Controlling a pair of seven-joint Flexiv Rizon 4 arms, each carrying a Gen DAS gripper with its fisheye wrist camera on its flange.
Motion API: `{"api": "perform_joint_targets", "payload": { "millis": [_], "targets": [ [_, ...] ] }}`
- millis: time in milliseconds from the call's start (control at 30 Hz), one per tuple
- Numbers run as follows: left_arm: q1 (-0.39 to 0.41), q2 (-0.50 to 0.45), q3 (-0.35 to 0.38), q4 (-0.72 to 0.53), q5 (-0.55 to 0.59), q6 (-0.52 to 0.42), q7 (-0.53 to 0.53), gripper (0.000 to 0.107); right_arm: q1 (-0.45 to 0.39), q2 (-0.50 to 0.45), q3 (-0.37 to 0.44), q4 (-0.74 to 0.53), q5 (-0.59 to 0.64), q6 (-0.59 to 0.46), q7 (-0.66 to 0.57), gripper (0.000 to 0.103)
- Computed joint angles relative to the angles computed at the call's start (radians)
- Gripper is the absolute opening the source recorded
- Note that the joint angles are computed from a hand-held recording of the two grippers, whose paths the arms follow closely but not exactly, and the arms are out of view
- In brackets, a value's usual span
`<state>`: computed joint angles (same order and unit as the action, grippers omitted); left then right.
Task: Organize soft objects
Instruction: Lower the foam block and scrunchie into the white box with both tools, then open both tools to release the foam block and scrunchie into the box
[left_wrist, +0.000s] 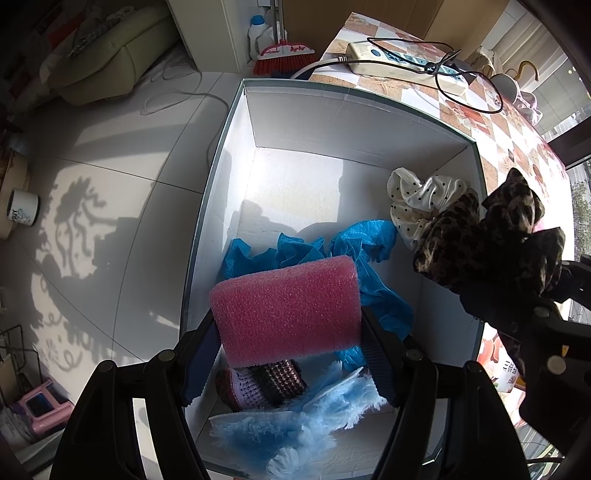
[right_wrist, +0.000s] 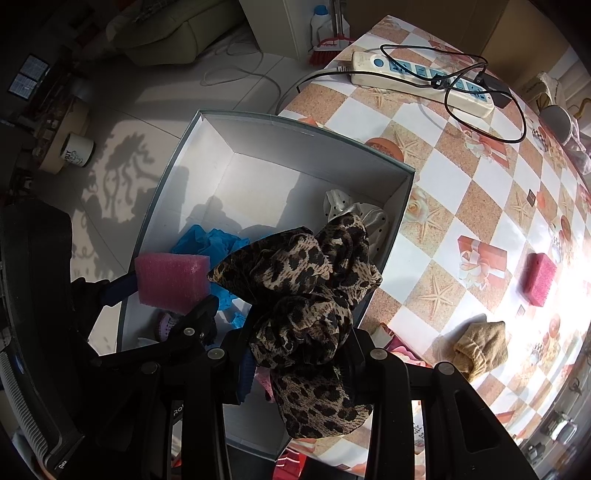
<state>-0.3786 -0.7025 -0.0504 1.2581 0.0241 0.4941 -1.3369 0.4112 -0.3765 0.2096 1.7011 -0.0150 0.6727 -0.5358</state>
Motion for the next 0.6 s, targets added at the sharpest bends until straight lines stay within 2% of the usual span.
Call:
{"api": "perform_joint_targets", "payload": {
  "millis": [233, 367, 400, 467, 500, 533, 600],
  "targets": [
    [0.011, 0.008, -0.011, 0.020, -0.017, 0.013, 0.015, 0.075, -0.001, -0.004, 0.001, -0.002, 0.007, 0.001, 0.000, 0.039],
    [0.023, 0.016, -0.021, 0.043, -0.055, 0.031, 0.007, 0.080, -0.006, -0.004, 0.006, -0.004, 0.020, 0.002, -0.014, 0.041],
    [0.025, 0.015, -0.021, 0.040, -0.060, 0.020, 0.006, 0.080, -0.005, -0.003, 0.005, -0.004, 0.020, 0.000, -0.013, 0.048],
    [0.018, 0.005, -0.013, 0.017, -0.047, -0.021, 0.004, 0.080, -0.003, -0.001, 0.004, -0.004, 0.018, -0.006, -0.010, 0.051],
    [0.013, 0.004, -0.008, 0.012, -0.036, -0.029, 0.005, 0.080, -0.002, -0.001, 0.004, -0.006, 0.018, -0.012, -0.008, 0.057],
    [0.008, 0.005, -0.004, 0.013, -0.023, -0.027, 0.006, 0.080, 0.000, 0.000, 0.002, -0.009, 0.014, -0.019, -0.002, 0.068],
    [0.000, 0.007, 0.005, 0.014, 0.002, -0.023, 0.006, 0.083, 0.008, 0.006, -0.005, -0.003, -0.006, -0.020, 0.018, 0.081]
  ]
}}
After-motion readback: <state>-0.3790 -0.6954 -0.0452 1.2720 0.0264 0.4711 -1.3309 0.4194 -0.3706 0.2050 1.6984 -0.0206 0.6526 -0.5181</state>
